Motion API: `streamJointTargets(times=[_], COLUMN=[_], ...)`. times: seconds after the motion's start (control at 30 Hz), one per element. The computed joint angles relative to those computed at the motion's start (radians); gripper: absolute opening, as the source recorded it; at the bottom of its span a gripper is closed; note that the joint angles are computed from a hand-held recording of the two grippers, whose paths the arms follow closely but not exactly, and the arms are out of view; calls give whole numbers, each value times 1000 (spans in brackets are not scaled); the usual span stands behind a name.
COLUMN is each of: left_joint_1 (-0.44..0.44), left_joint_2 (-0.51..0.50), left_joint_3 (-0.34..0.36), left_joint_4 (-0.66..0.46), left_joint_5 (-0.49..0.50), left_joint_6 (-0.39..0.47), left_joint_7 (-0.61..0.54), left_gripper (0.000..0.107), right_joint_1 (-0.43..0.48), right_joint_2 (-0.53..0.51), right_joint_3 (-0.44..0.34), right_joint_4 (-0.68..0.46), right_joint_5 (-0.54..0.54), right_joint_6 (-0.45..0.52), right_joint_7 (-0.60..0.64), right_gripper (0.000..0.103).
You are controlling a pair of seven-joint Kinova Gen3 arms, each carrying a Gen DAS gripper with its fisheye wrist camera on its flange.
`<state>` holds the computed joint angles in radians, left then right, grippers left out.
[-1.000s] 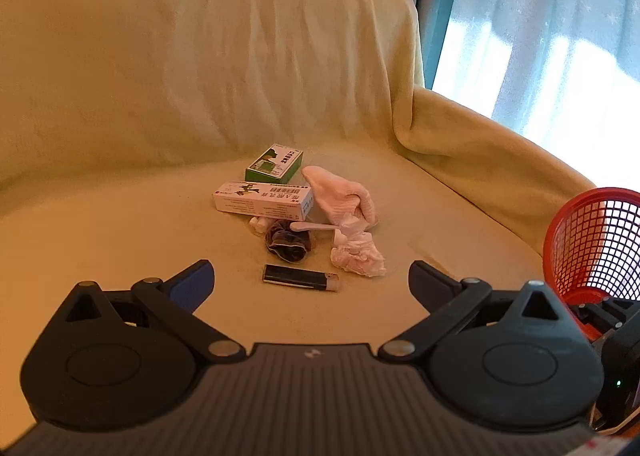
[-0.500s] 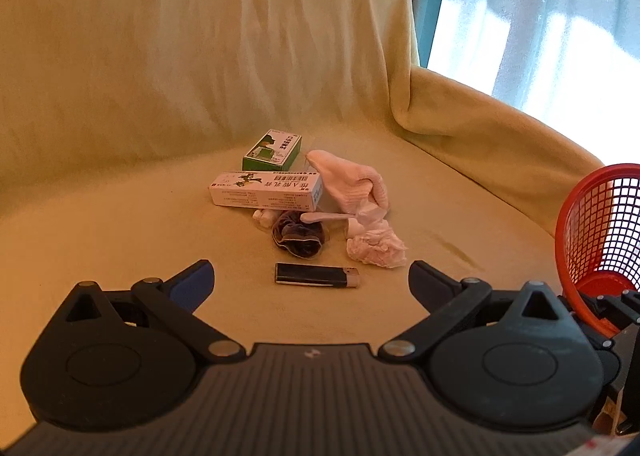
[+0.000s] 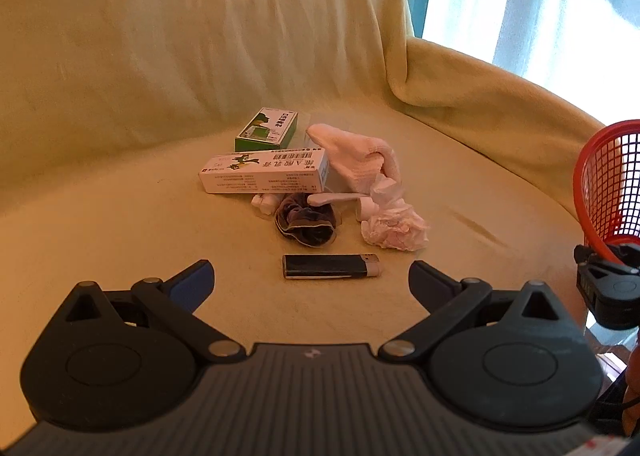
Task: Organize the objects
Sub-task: 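Move the left tool over the black lighter on the sofa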
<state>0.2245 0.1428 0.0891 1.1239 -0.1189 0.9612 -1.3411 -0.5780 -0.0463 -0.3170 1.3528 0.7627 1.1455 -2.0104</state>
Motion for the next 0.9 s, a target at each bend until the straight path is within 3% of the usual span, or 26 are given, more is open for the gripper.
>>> streamJointTargets(times=[0.27, 0.67, 0.9], left_joint_1=[-20, -33, -65], left_joint_2=[33, 55, 56], left_joint_3=[-1, -6, -2], left_joint_4=[-29, -46, -32], left_joint_5=[30, 59, 118], left_joint_6=[-2, -9, -23], left_joint_7=[-95, -156, -227], left_gripper=[102, 102, 102], right_joint_1=[-49, -77, -155], right_joint_2=[26, 40, 95], right_joint_3=[-10, -6, 2], right_joint_4=[6, 9, 4], right_joint_5=[94, 153, 248], right_joint_6=[20, 43, 115], right_joint_7=[-183, -277, -308], right_gripper=[12, 13, 12])
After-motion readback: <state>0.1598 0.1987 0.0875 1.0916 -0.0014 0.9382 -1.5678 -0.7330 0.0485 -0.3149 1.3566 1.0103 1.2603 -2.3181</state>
